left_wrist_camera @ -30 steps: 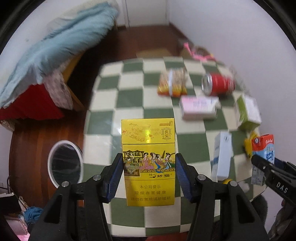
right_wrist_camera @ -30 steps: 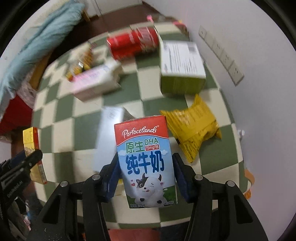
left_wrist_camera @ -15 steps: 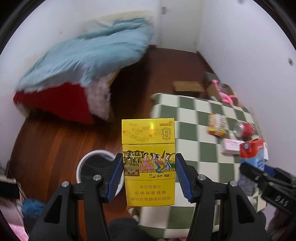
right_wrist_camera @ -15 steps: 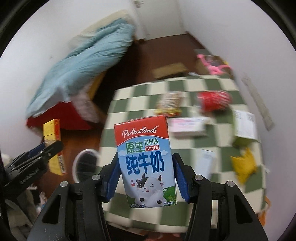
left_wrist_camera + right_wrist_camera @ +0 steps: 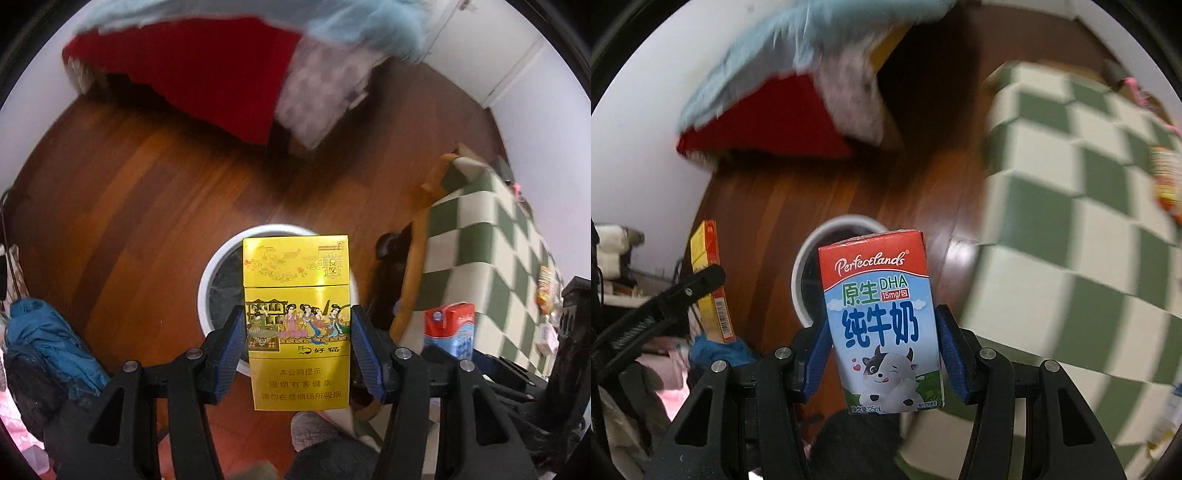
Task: Collect trash
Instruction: 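Carry both items over the white bin and open both tools to drop them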
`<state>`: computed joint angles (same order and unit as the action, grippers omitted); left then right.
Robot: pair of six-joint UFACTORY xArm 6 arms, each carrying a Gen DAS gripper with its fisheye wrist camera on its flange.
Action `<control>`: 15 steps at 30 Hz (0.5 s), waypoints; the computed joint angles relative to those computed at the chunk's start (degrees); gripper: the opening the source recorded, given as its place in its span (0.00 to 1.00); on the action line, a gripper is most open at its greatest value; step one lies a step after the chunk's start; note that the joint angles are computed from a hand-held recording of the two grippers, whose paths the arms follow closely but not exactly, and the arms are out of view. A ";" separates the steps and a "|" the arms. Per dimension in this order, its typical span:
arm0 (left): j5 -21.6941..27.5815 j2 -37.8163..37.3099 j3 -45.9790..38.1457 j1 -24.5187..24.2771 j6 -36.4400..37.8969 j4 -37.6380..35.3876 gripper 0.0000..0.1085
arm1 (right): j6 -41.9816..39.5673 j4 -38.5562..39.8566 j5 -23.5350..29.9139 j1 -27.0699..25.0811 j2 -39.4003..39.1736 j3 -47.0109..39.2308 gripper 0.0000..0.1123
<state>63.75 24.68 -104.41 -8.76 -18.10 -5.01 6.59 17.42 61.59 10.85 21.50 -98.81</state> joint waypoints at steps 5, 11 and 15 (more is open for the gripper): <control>1.95 4.23 -2.55 2.25 -0.11 -0.96 0.73 | 0.59 -0.85 4.20 3.63 14.77 -14.28 0.50; -2.95 -0.62 6.38 3.17 -5.72 6.61 0.88 | 0.18 1.11 11.81 4.71 29.54 -31.52 0.56; -3.47 -4.13 11.29 2.56 -10.67 14.45 0.88 | -0.51 -1.23 16.65 5.23 36.49 -41.85 0.92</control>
